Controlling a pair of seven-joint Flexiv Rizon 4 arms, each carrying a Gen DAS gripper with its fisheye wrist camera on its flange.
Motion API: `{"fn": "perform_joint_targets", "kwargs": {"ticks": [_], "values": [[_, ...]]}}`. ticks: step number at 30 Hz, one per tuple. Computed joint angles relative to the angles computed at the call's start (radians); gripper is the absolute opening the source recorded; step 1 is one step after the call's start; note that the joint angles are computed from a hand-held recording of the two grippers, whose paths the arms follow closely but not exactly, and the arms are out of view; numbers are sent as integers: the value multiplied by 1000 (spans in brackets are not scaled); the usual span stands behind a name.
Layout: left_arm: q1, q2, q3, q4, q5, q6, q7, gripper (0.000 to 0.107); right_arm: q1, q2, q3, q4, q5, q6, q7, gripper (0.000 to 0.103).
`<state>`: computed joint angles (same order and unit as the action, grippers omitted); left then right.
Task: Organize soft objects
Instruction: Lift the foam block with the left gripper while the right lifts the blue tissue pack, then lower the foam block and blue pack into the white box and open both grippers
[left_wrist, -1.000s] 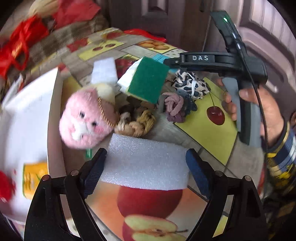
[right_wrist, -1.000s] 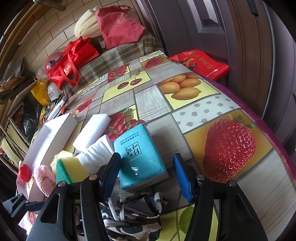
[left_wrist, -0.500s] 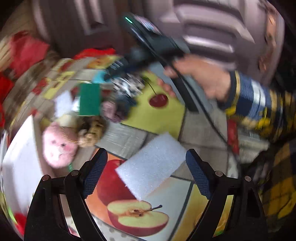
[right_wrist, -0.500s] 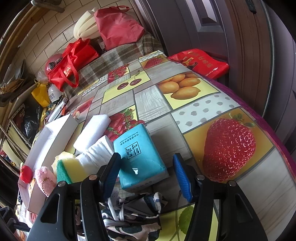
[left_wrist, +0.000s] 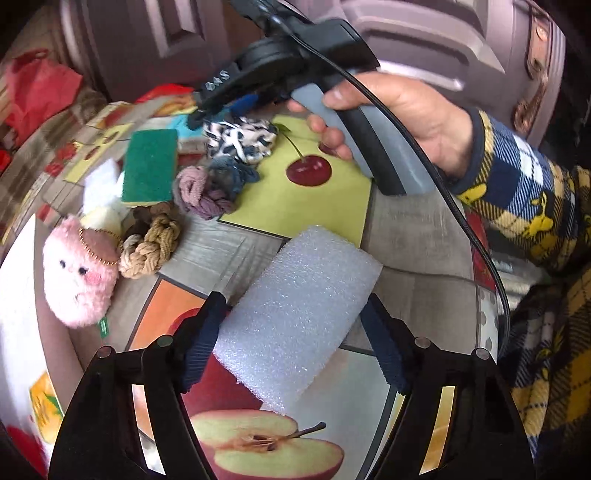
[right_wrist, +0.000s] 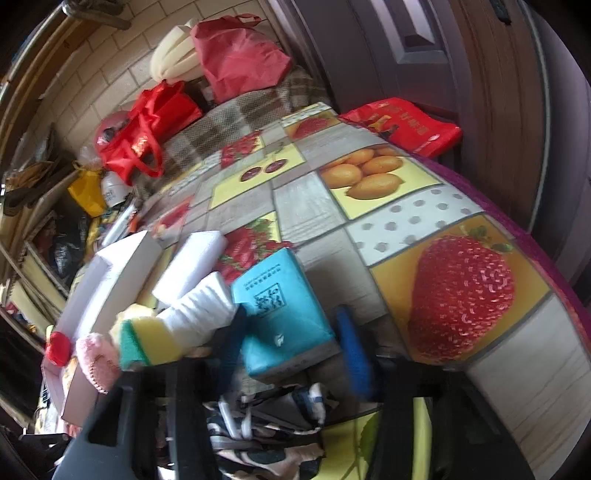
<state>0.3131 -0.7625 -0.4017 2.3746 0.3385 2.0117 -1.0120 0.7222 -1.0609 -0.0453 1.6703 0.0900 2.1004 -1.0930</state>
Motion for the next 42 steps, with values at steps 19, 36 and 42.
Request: {"fn": "perform_joint_targets", "kwargs": {"ticks": [19, 36, 42], "values": [[54, -74, -5, -14, 85, 117, -113, 75, 305, -20, -396, -31, -42, -301, -72, 49], [-125, -150, 284, 39, -7, 794, -355, 75, 488, -107, -367, 6, 445, 290, -84, 49], [-107, -170, 334, 53, -94, 913, -470, 75, 495, -103, -338, -47, 485, 263, -189, 49]]}}
